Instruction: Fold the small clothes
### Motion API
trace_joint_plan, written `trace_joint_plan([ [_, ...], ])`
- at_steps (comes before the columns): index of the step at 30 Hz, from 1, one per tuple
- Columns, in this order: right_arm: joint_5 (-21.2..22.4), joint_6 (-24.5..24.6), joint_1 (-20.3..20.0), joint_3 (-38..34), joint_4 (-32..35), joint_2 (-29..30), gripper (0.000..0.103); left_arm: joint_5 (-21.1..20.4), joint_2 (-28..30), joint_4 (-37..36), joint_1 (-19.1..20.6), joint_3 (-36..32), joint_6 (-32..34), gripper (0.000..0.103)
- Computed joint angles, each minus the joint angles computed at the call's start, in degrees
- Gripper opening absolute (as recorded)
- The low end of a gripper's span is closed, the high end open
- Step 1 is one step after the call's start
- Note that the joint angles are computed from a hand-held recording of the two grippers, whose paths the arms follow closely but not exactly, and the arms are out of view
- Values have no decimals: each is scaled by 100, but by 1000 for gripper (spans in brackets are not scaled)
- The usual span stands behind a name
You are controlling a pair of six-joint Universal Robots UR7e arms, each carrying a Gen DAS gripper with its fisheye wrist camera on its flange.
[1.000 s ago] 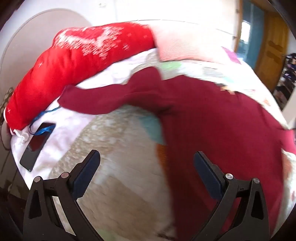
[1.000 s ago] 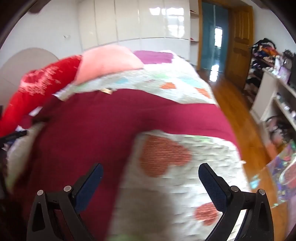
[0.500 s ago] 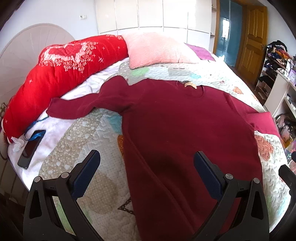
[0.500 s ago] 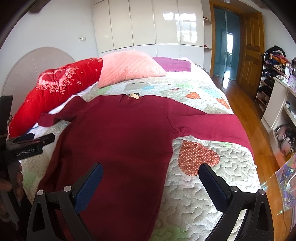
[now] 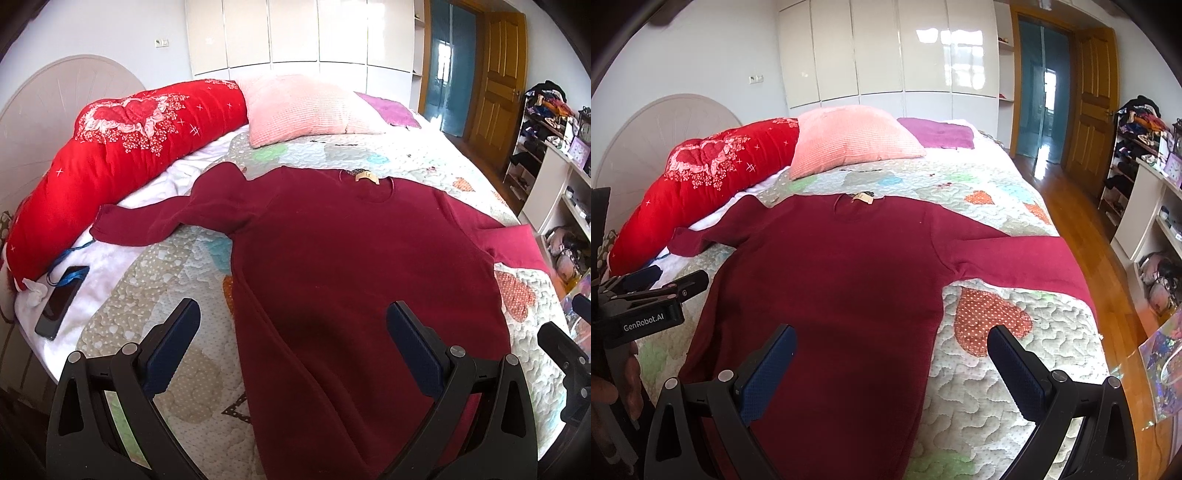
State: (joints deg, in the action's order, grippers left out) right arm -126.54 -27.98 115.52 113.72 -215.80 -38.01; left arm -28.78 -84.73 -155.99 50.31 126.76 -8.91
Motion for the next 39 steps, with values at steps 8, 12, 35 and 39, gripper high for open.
trace_joint_plan([
  [8,7,39,8,-132,-34,66,103,3,36,-108,7,-2,25,102],
  [12,-13,83,-2,-206,21,105,103,31,73,-100,26,-29,40,102],
  [35,-144,81,-17,-542,261,299,103,-54,220,-244,165,-133,185,102],
  [39,-177,93,-32,-608,306,329,103,-100,300,-276,217,-186,249,102],
])
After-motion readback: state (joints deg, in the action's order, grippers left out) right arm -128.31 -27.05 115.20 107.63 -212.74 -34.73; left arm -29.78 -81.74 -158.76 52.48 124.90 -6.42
